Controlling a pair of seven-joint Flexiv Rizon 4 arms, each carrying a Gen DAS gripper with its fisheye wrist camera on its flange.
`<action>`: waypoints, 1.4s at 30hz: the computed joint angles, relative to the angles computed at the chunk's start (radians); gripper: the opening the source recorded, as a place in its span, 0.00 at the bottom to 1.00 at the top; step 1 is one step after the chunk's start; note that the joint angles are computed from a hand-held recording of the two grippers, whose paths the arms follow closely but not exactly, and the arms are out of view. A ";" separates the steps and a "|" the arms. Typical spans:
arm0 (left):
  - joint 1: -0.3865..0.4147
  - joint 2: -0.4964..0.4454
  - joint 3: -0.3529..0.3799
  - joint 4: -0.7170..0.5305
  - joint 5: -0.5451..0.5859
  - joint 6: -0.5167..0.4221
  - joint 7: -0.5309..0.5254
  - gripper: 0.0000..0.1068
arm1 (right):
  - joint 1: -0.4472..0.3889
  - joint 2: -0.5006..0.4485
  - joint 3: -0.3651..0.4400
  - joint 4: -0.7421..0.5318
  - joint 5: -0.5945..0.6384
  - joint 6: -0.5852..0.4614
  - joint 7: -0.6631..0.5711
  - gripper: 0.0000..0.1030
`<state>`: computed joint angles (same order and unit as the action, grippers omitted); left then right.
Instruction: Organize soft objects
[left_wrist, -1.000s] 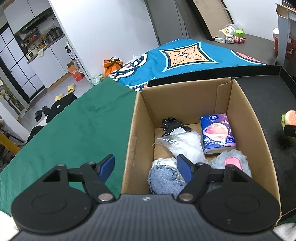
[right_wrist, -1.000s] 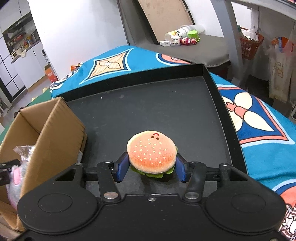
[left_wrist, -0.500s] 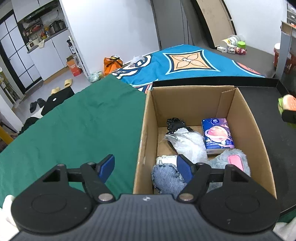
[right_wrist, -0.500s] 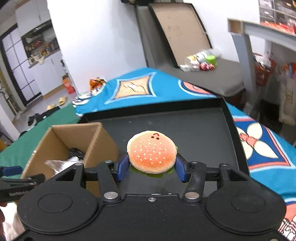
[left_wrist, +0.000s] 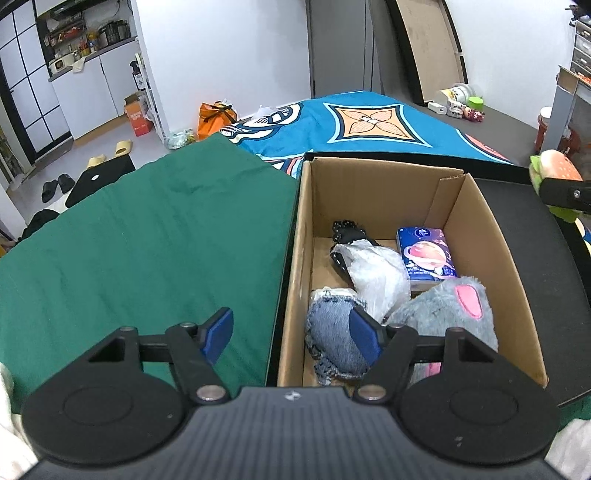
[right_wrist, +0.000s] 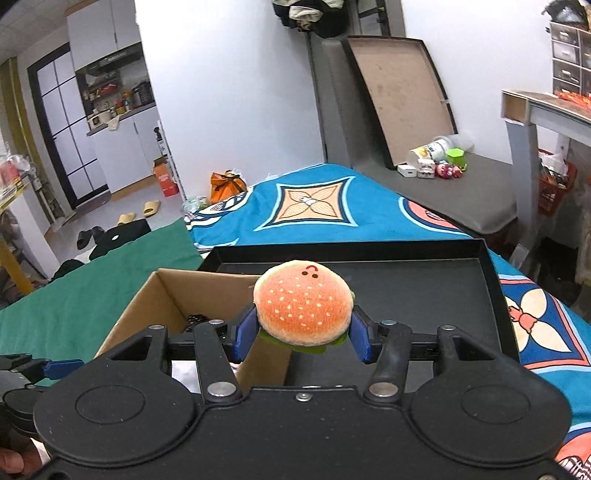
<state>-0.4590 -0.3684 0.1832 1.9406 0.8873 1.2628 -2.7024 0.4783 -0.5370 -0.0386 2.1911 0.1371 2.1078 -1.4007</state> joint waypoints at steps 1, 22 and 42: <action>0.002 0.001 0.001 0.005 0.001 0.009 -0.004 0.63 | 0.007 0.001 -0.003 0.000 0.002 -0.001 -0.004 0.50; -0.015 -0.037 0.104 0.109 -0.176 0.241 0.108 0.10 | 0.147 0.012 -0.050 -0.019 0.055 -0.044 -0.059 0.50; -0.035 0.004 0.113 0.194 -0.442 0.277 0.405 0.19 | 0.255 0.120 -0.182 0.088 0.141 -0.122 -0.069 0.80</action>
<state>-0.4938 -0.3640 0.2967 2.1344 0.4451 1.5396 -2.2972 0.7330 -0.4175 -0.2205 2.2787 0.2784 1.9859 -1.4695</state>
